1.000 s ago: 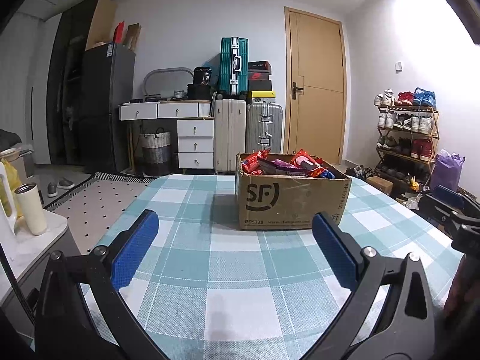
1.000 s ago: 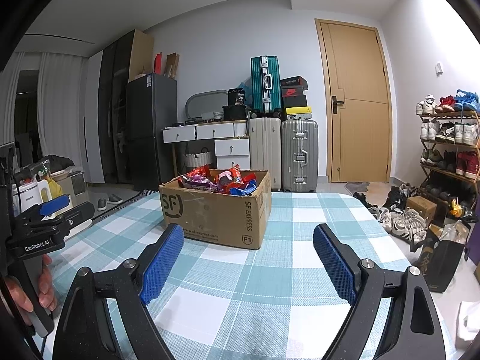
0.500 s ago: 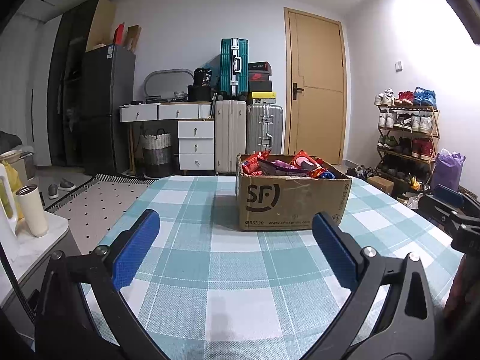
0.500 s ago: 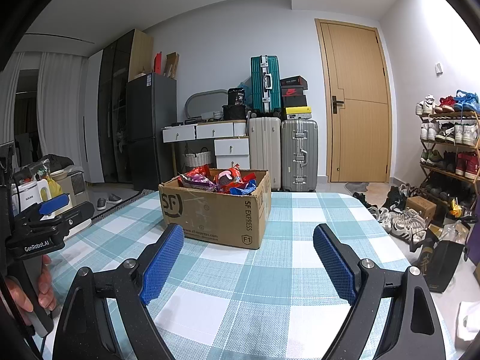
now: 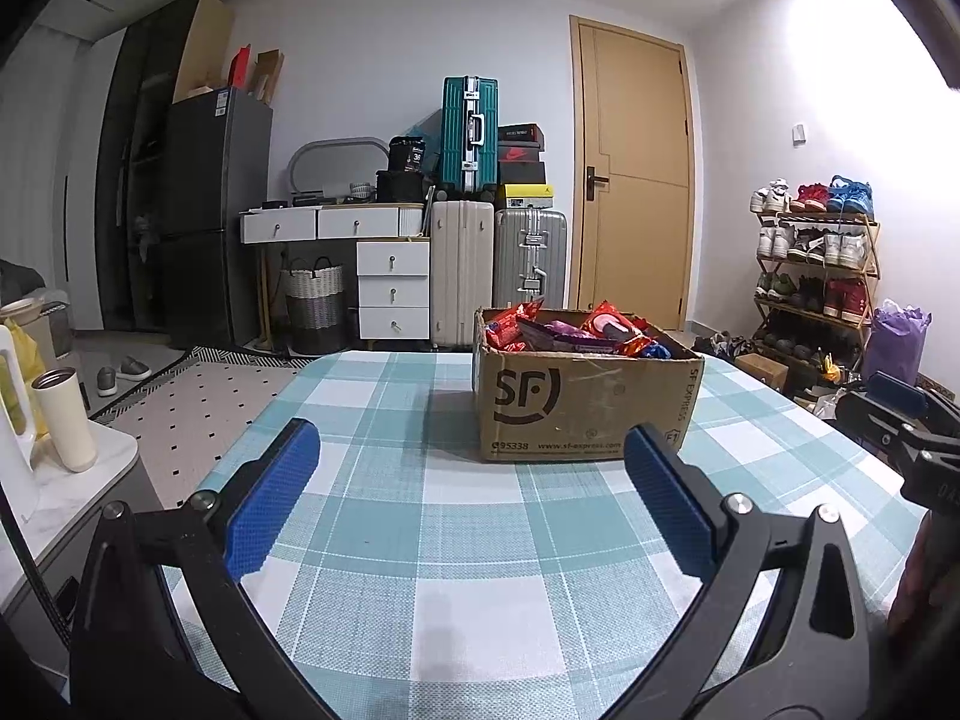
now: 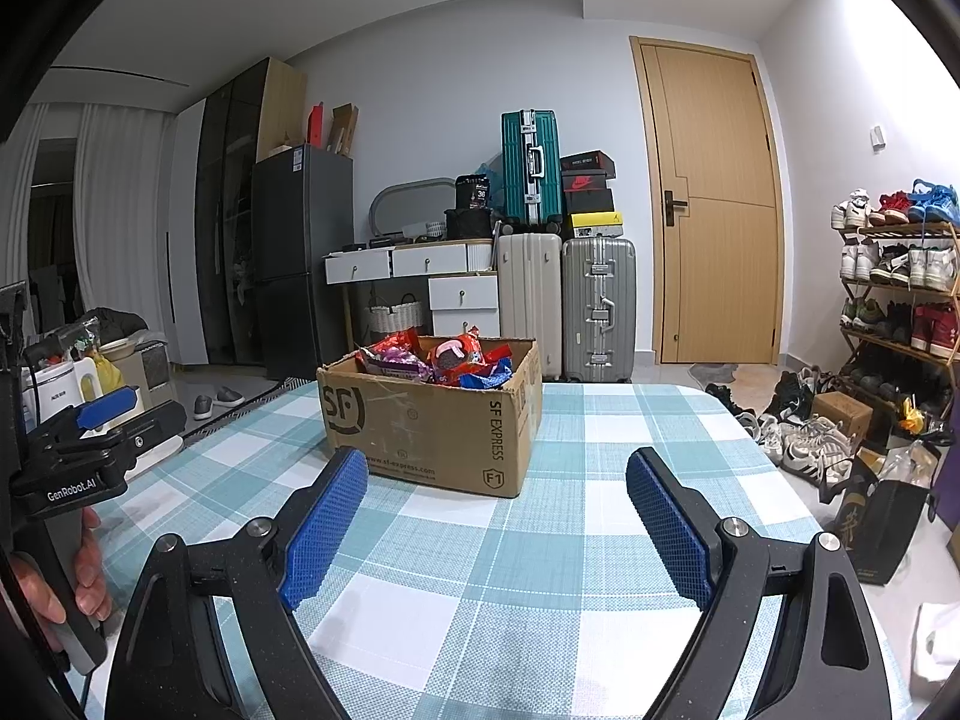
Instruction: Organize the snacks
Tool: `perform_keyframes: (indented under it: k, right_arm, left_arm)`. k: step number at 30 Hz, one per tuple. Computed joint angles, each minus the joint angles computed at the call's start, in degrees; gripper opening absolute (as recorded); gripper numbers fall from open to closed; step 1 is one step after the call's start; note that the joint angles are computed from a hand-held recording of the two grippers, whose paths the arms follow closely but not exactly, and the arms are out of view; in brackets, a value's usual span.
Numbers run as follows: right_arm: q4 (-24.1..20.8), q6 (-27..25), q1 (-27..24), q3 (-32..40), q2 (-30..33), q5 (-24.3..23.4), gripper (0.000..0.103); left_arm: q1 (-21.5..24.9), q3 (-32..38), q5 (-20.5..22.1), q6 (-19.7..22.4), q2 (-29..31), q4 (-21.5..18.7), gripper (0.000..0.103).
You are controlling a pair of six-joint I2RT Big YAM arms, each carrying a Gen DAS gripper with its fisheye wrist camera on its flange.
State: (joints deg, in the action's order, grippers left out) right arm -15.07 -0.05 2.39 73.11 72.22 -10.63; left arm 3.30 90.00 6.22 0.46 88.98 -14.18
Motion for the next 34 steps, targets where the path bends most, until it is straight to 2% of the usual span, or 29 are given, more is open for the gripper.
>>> perform_keyframes:
  k: [17, 19, 30, 34]
  right_arm:
    - [-0.02, 0.10, -0.03, -0.07, 0.05, 0.06, 0.090]
    - [-0.04, 0.18, -0.03, -0.08, 0.10, 0.10, 0.090]
    - [0.07, 0.03, -0.13, -0.15, 0.26, -0.05, 0.090]
    - [-0.08, -0.18, -0.13, -0.09, 0.22, -0.13, 0.090]
  left_arm:
    - [-0.15, 0.27, -0.30, 0.28, 0.07, -0.43, 0.102]
    - [-0.27, 0.09, -1.50, -0.08, -0.02, -0.23, 0.102]
    - [0.52, -0.57, -0.23, -2.29, -0.48, 0.13, 0.102]
    - [0.88, -2.12, 0.41, -3.14, -1.37, 2.38, 0.099]
